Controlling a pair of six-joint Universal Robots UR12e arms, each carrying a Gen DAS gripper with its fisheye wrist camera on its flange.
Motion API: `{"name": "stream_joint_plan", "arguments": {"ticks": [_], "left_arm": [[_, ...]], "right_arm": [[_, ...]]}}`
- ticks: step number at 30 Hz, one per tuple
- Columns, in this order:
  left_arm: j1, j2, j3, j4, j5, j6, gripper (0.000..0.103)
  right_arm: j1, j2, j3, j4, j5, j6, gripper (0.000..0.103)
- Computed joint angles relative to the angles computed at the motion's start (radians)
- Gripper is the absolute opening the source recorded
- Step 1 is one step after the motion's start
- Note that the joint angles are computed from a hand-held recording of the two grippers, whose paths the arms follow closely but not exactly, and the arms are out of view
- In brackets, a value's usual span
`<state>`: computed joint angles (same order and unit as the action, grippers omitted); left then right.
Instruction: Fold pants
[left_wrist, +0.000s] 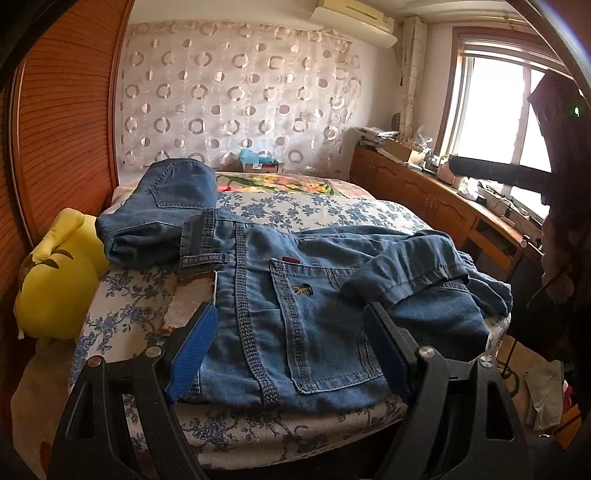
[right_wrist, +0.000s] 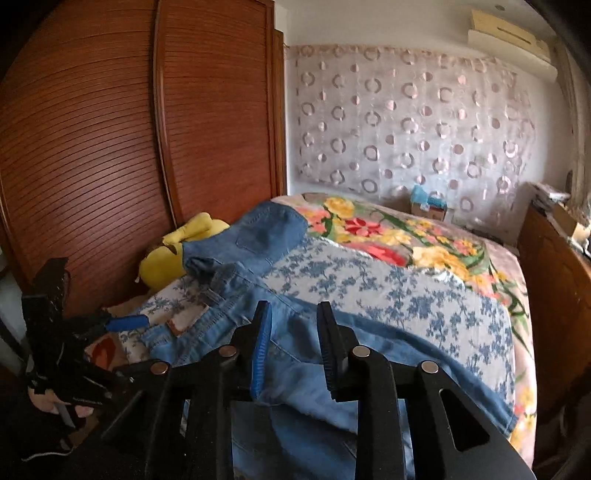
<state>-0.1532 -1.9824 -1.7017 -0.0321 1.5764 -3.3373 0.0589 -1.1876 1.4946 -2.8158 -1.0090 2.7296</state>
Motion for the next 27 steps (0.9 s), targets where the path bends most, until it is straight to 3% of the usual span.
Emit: {"name": "stream_joint_plan", "arguments": {"ticks": [13, 22, 27], "left_arm": [[-0.026, -0.062, 0.091, -0.057, -0.072, 0.079, 0.082], [-0.042, -0.115, 0.175, -0.162, -0.137, 0.140, 0.070], [-0.052, -0.140, 0.215, -0.220, -0.114, 0.180, 0.069]], "right_arm": [[-0.018, -0.005, 0.045, 0.000, -0.161, 0.111, 0.045], [-0.010, 0.006, 0.042, 0.056, -0.199, 0.165, 0.048], [-0.009, 0.017, 0.025, 0.085, -0.175, 0.203, 0.048]]}}
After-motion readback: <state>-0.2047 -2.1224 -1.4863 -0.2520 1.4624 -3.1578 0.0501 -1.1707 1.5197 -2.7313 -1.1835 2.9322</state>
